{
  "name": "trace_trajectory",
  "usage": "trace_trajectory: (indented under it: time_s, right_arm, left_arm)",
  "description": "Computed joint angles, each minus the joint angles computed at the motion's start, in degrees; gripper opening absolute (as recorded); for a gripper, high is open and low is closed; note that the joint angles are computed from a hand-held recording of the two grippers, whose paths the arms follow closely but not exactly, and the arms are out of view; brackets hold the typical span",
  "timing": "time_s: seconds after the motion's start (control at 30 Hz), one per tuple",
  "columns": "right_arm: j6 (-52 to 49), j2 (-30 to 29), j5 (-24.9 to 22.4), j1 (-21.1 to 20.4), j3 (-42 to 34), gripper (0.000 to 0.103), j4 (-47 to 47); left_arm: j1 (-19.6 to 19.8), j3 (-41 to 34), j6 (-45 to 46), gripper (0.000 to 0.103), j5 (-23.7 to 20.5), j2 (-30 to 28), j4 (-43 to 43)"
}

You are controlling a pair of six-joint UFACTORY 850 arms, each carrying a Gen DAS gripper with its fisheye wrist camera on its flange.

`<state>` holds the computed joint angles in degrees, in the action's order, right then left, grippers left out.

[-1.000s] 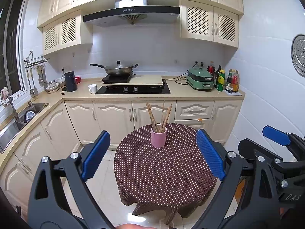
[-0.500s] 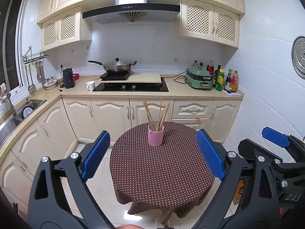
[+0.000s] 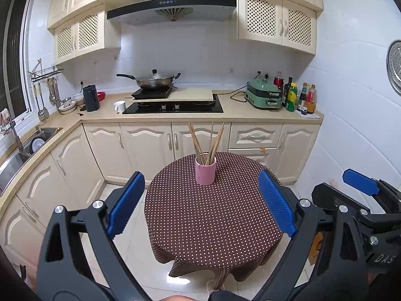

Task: Organize utensils

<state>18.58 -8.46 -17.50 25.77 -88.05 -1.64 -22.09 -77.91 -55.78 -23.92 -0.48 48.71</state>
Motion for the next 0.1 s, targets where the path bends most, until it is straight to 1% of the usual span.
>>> trace_trajectory:
  time_s: [0.1]
  right_arm:
    - [0.31,-0.08,0.20,-0.12,0.18,0.092,0.96]
  left_arm:
    - [-0.06,-0.32,0.72,0.090,-0.30,-0.41,-0.81]
